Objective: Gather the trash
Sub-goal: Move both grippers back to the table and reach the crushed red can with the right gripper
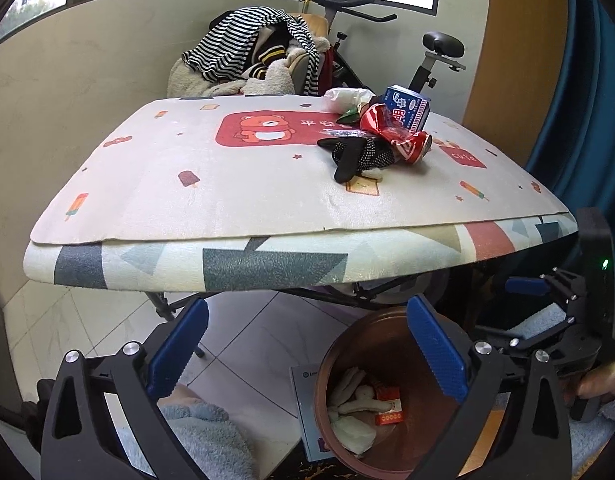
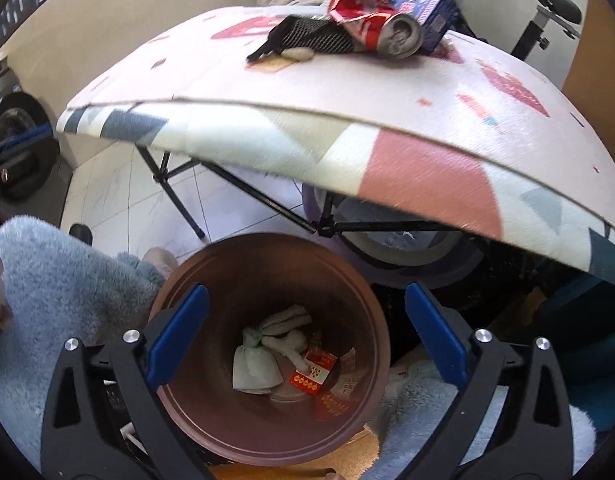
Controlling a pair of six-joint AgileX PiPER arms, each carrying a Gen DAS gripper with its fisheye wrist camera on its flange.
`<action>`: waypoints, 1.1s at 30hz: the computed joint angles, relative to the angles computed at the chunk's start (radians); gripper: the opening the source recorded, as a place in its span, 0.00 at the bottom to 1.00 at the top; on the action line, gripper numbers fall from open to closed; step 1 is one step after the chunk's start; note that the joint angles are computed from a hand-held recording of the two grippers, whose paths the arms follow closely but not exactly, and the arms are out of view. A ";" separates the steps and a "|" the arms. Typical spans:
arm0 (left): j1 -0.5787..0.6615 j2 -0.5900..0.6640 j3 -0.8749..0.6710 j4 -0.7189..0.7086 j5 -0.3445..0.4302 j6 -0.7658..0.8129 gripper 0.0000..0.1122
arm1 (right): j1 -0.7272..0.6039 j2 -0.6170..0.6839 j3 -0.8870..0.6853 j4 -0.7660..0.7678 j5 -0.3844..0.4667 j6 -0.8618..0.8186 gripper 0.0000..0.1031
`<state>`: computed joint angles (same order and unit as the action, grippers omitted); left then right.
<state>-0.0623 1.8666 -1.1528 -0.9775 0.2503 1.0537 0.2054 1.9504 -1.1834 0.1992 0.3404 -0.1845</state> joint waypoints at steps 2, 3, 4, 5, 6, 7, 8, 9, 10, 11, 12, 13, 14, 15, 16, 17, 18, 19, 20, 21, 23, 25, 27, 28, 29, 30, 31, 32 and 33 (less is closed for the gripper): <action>-0.001 0.006 -0.018 0.032 0.002 -0.031 0.87 | -0.014 -0.015 -0.021 -0.002 0.015 -0.003 0.94; -0.002 0.010 -0.029 0.049 0.004 -0.045 0.87 | -0.016 -0.017 -0.024 -0.011 0.015 0.004 0.94; -0.004 0.014 -0.042 0.072 0.005 -0.065 0.87 | -0.014 -0.026 -0.032 -0.055 0.015 0.046 0.94; -0.007 0.017 -0.052 0.091 0.006 -0.083 0.87 | -0.014 -0.032 -0.050 -0.109 0.024 0.097 0.94; -0.009 0.021 -0.064 0.098 0.007 -0.088 0.87 | -0.012 -0.033 -0.055 -0.132 0.027 0.120 0.94; -0.010 0.023 -0.075 0.099 0.012 -0.087 0.87 | -0.010 -0.037 -0.071 -0.193 0.034 0.178 0.94; -0.011 0.027 -0.090 0.101 0.018 -0.088 0.87 | -0.007 -0.038 -0.089 -0.252 0.044 0.232 0.94; -0.013 0.028 -0.102 0.101 0.017 -0.088 0.87 | -0.006 -0.042 -0.093 -0.270 0.047 0.249 0.94; -0.014 0.029 -0.112 0.095 0.016 -0.082 0.87 | -0.011 -0.042 -0.111 -0.275 0.055 0.247 0.94; -0.015 0.029 -0.125 0.091 0.014 -0.078 0.87 | -0.020 -0.040 -0.131 -0.248 0.062 0.213 0.94; -0.015 0.030 -0.138 0.091 0.015 -0.078 0.87 | -0.027 -0.038 -0.141 -0.227 0.067 0.188 0.94; -0.015 0.034 -0.159 0.108 0.019 -0.096 0.87 | -0.042 -0.034 -0.162 -0.181 0.078 0.131 0.94; -0.015 0.037 -0.175 0.120 0.023 -0.110 0.87 | -0.049 -0.031 -0.173 -0.162 0.082 0.106 0.94; -0.014 0.043 -0.196 0.134 0.029 -0.125 0.87 | -0.056 -0.027 -0.191 -0.147 0.091 0.084 0.94; -0.013 0.049 -0.215 0.157 0.033 -0.149 0.87 | -0.066 -0.016 -0.219 -0.128 0.104 0.053 0.94; -0.013 0.056 -0.241 0.194 0.038 -0.188 0.87 | -0.069 -0.012 -0.230 -0.125 0.109 0.046 0.94; -0.012 0.065 -0.265 0.223 0.046 -0.219 0.87 | -0.070 -0.006 -0.246 -0.131 0.117 0.046 0.94; -0.010 0.076 -0.296 0.255 0.057 -0.252 0.87 | -0.075 0.005 -0.274 -0.142 0.128 0.048 0.94; -0.009 0.083 -0.314 0.273 0.064 -0.270 0.87 | -0.072 0.010 -0.286 -0.148 0.133 0.055 0.94; -0.008 0.093 -0.339 0.298 0.073 -0.292 0.87 | -0.073 0.020 -0.308 -0.147 0.145 0.054 0.94; -0.007 0.113 -0.389 0.351 0.092 -0.343 0.87 | -0.082 0.046 -0.363 -0.117 0.180 0.033 0.95; -0.003 0.132 -0.432 0.376 0.116 -0.370 0.87 | -0.098 0.084 -0.444 -0.068 0.246 0.000 0.95; -0.001 0.151 -0.473 0.395 0.138 -0.391 0.87 | -0.101 0.103 -0.483 -0.080 0.272 0.010 0.94; 0.000 0.160 -0.493 0.405 0.151 -0.403 0.87 | -0.093 0.114 -0.507 -0.131 0.278 0.052 0.94; 0.004 0.176 -0.524 0.403 0.174 -0.406 0.87 | -0.082 0.123 -0.523 -0.181 0.280 0.087 0.94; 0.004 0.186 -0.545 0.409 0.188 -0.415 0.87 | -0.074 0.132 -0.538 -0.209 0.285 0.108 0.94; 0.004 0.193 -0.558 0.416 0.195 -0.425 0.87 | -0.073 0.143 -0.559 -0.222 0.294 0.114 0.94; 0.005 0.209 -0.586 0.428 0.208 -0.442 0.87 | -0.074 0.161 -0.593 -0.224 0.316 0.119 0.94; 0.005 0.216 -0.596 0.434 0.210 -0.451 0.87 | -0.077 0.172 -0.609 -0.222 0.325 0.119 0.94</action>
